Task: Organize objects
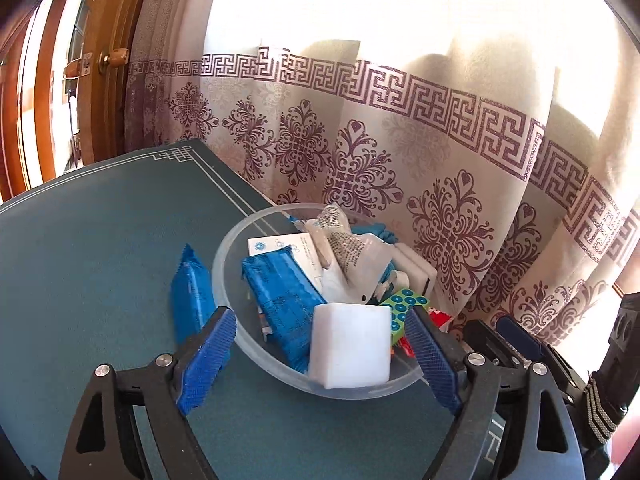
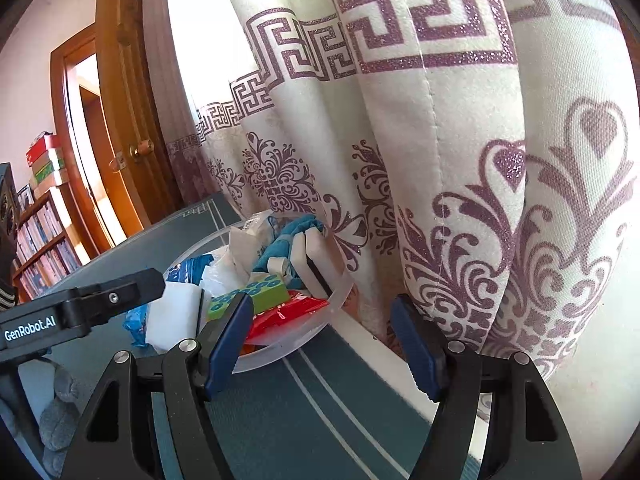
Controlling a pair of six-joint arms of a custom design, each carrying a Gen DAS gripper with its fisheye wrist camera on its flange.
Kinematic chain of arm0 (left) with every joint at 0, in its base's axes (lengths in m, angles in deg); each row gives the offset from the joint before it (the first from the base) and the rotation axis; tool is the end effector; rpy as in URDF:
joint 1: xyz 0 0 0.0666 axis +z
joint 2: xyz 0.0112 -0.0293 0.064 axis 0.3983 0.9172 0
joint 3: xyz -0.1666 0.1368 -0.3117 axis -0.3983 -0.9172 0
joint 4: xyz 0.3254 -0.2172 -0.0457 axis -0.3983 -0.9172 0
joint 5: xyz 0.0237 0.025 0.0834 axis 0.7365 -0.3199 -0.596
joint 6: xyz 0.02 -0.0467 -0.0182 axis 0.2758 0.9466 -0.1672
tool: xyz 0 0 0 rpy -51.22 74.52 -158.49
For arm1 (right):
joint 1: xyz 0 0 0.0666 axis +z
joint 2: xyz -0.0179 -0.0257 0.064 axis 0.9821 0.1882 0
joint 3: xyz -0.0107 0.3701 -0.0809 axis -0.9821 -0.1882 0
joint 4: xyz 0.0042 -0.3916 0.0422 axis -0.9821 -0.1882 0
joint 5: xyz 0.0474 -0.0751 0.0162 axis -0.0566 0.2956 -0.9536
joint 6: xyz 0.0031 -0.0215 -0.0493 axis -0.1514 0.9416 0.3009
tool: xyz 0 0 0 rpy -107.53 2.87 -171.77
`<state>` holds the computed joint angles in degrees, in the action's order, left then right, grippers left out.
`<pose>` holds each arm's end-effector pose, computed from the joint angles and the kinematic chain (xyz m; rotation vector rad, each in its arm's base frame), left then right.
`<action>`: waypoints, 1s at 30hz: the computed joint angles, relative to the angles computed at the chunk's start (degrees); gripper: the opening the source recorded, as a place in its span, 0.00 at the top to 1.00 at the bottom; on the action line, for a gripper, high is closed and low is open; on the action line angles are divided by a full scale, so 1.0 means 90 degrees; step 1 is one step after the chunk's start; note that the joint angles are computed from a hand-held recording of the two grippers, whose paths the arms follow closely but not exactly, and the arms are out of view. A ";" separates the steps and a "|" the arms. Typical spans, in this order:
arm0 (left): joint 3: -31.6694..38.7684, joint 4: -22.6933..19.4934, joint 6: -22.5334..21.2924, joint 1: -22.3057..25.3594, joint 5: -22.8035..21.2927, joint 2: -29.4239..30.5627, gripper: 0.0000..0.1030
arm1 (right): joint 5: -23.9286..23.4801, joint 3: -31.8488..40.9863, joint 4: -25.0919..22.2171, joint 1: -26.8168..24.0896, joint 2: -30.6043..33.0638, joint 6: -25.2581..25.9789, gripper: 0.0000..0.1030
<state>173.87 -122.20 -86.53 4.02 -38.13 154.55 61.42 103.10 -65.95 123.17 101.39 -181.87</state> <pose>0.4818 -0.1950 0.5082 1.0961 2.0511 -0.8199 0.3182 0.2628 0.4694 0.9688 1.8053 -0.2973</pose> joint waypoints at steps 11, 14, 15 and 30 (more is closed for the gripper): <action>0.0686 0.0000 0.0767 0.0215 -0.1239 0.0814 0.10 | -0.0032 0.0017 0.0037 -0.0008 0.0015 0.0050 0.30; 0.0849 -0.0226 0.0784 0.0187 -0.1236 0.1047 0.16 | -0.0052 0.0022 0.0079 -0.0036 0.0006 0.0118 0.30; 0.0838 -0.0198 0.0866 0.0209 -0.1152 0.1057 0.17 | -0.0068 0.0011 0.0131 -0.0061 -0.0016 0.0178 0.30; 0.0882 -0.0076 0.0443 0.0092 -0.2186 0.1188 0.17 | -0.0182 -0.0097 0.0469 -0.0171 -0.0105 0.0424 0.30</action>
<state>181.81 -122.89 -82.55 4.84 -57.81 165.24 59.79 102.22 -61.73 121.63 100.45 -178.06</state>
